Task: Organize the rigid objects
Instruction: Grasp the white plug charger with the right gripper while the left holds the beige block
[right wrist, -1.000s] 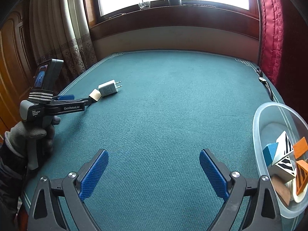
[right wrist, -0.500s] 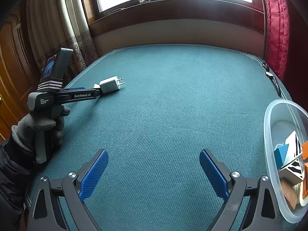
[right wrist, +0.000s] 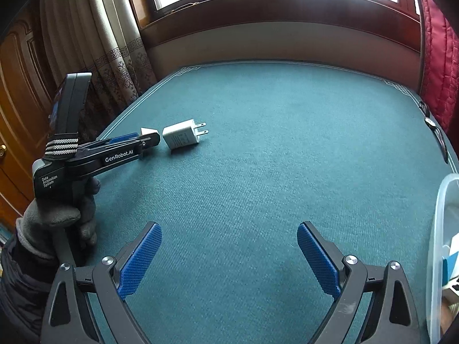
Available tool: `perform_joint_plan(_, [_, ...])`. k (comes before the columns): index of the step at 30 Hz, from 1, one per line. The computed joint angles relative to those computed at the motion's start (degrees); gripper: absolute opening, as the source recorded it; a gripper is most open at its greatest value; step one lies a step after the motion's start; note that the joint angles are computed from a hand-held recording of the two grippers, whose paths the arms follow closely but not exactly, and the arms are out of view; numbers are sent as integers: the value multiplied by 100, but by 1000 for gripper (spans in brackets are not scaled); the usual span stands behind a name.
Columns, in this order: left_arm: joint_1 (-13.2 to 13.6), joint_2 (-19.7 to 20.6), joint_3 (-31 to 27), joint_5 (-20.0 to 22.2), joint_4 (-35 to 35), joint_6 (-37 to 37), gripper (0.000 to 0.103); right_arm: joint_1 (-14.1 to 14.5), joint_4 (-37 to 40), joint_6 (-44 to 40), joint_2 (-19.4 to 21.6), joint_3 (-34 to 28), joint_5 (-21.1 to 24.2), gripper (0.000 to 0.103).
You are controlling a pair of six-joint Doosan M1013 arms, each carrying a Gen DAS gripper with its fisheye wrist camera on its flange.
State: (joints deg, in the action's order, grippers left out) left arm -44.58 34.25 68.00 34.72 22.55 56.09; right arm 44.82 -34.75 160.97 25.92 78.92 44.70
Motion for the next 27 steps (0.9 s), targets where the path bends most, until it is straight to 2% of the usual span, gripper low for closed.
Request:
perform_joint_plan(7, [115, -127, 152, 14, 614, -1207, 45, -189, 502, -466, 357, -506, -213, 98])
perform_joint_plan(15, [216, -156, 184, 186, 712, -1804, 45, -345, 788, -964, 838, -1168, -173, 98])
perform_joint_plan(23, [257, -152, 171, 200, 646, -1805, 45, -431, 865, -1336, 1241, -1820, 75, 98])
perform_joint_plan(25, [253, -149, 166, 179, 623, -1759, 45, -445, 827, -1389, 1325, -1960, 170, 96])
perform_joint_plan(27, [250, -144, 166, 151, 589, -1703, 45, -439, 766, -1422, 1351, -1996, 217, 90])
